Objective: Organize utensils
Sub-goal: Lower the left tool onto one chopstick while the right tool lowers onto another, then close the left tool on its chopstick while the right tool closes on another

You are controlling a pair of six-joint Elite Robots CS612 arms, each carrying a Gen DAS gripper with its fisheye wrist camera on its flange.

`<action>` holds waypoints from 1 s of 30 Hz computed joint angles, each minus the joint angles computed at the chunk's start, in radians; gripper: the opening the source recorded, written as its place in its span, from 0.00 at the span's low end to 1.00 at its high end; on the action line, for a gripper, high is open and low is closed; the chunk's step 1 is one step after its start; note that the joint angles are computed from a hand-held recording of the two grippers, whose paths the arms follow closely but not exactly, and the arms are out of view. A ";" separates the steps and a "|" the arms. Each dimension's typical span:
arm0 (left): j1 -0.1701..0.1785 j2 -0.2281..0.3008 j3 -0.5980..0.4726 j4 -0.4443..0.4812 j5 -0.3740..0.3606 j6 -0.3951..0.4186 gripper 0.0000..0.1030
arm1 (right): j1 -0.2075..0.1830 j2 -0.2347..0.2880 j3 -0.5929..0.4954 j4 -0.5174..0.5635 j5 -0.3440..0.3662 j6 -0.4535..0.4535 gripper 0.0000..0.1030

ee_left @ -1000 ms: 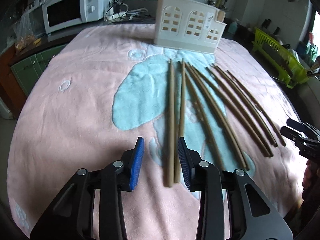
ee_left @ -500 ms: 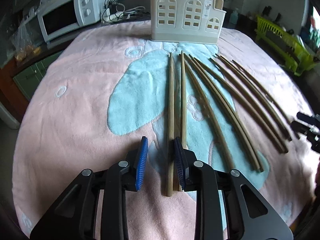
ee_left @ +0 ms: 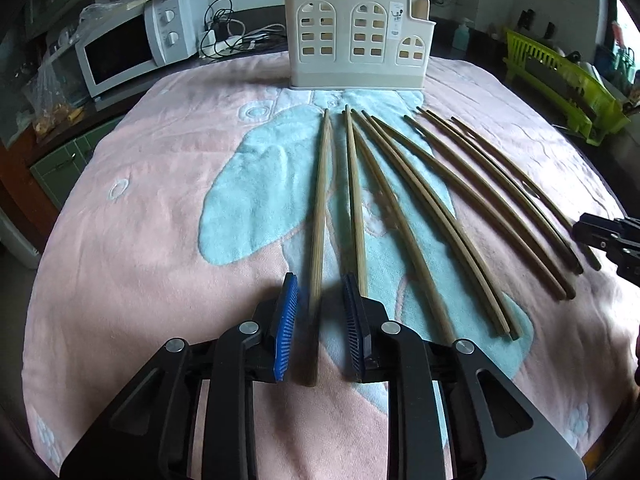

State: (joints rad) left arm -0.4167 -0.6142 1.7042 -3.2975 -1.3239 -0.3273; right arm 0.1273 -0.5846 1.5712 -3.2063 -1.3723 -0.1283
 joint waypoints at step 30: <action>0.007 0.002 -0.002 -0.010 -0.022 -0.003 0.24 | 0.009 0.012 -0.003 -0.021 -0.043 -0.023 0.09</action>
State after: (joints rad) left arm -0.4096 -0.6121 1.7023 -3.3078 -1.3463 -0.3303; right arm 0.1366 -0.5729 1.5682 -3.2275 -1.4151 -0.1512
